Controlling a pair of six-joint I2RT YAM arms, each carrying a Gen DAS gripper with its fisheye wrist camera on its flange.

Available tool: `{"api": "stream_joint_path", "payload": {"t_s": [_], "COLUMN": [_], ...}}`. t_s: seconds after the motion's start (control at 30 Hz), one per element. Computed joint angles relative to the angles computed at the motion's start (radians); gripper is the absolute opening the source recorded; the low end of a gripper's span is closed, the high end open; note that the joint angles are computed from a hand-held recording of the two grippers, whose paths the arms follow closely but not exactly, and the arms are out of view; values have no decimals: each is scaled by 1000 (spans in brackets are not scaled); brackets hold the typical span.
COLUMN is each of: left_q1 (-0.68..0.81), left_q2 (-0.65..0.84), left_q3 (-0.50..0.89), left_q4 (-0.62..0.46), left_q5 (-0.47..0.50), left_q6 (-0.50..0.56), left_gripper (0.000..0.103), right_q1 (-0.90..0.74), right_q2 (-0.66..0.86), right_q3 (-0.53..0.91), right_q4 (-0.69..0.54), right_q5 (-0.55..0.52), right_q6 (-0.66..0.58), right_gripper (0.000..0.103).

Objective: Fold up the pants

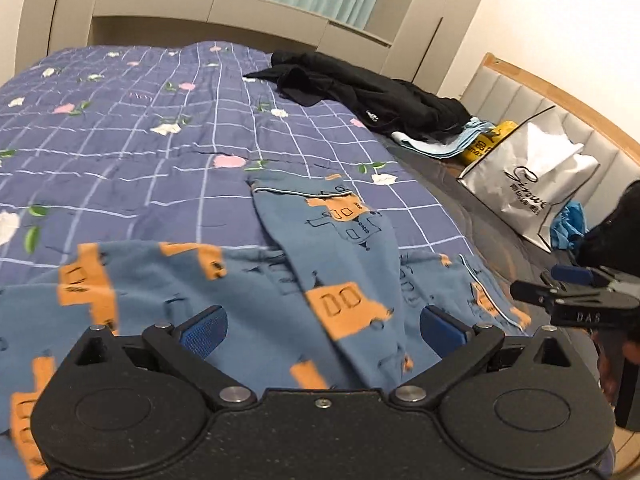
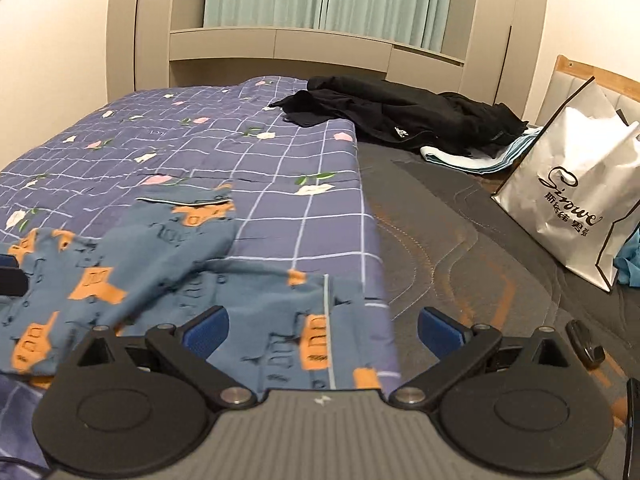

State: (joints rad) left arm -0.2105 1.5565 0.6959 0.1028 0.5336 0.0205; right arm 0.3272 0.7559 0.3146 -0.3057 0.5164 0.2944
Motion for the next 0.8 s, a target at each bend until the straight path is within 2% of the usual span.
{"api": "stream_joint_path", "payload": {"t_s": [0.23, 0.47, 0.67, 0.77, 0.8], "left_q1": [-71, -67, -52, -45, -42], "left_q2": [125, 182, 183, 170, 165], "left_q3": [88, 129, 127, 115, 109], "left_q4": [15, 1, 0, 0, 0], "left_q5": [-72, -54, -4, 20, 29], "left_q6": [-80, -145, -146, -160, -164], "left_gripper": [102, 102, 102, 96, 94], "right_q1": [-209, -278, -326, -358, -374], "right_q2": [154, 272, 367, 385, 385], "right_q3": [-33, -34, -15, -20, -25], "right_q4": [225, 353, 404, 413, 416], "right_q5": [-176, -268, -319, -351, -374], "right_q6": [-119, -172, -196, -205, -207], "right_gripper": [103, 102, 78, 76, 72]}}
